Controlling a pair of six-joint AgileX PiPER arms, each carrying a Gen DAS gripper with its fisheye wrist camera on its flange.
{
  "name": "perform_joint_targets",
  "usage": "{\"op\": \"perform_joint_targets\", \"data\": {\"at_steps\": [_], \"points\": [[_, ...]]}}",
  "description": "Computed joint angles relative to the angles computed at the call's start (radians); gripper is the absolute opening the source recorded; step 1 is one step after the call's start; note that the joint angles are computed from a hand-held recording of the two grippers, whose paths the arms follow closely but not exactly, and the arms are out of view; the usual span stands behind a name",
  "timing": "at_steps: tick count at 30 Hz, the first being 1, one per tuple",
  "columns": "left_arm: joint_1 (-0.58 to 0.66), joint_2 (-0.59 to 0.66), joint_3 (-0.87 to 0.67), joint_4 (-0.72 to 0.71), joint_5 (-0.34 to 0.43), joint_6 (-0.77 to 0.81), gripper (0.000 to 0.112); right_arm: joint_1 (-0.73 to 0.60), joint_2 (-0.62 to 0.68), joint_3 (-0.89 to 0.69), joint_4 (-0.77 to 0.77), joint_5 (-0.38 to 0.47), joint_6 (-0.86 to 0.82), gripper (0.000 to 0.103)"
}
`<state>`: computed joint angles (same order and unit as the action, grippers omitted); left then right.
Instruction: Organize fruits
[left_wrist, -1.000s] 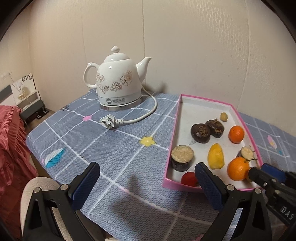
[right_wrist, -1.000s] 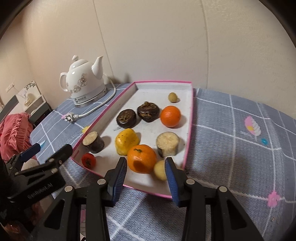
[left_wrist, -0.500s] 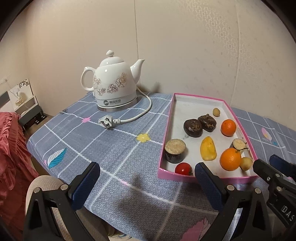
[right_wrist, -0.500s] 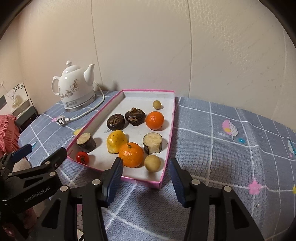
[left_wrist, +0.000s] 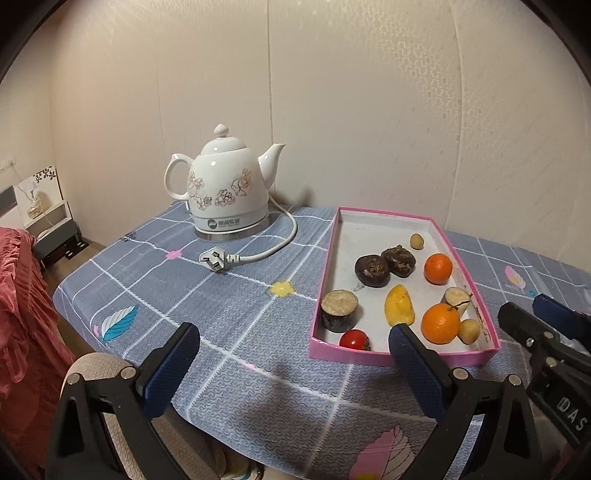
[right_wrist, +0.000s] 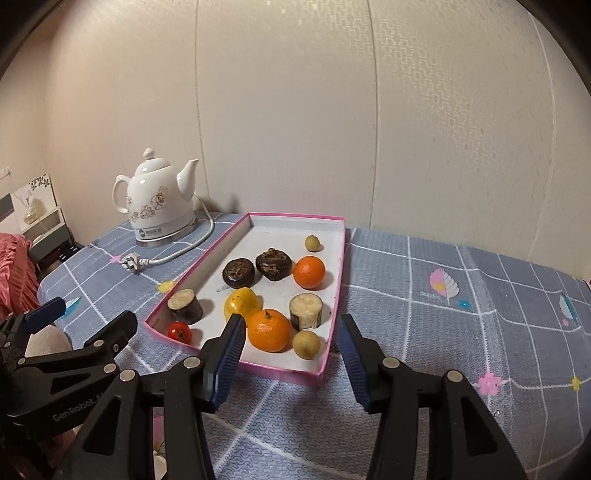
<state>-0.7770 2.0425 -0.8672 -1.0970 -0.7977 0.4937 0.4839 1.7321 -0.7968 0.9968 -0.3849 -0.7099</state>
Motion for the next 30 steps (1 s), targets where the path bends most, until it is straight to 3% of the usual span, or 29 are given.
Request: {"op": "perform_joint_targets", "data": {"at_steps": [30], "points": [[-0.003, 0.007, -0.009, -0.008, 0.006, 0.005, 0.103, -0.010, 0.006, 0.006, -0.018, 0.006, 0.021, 0.052]]}}
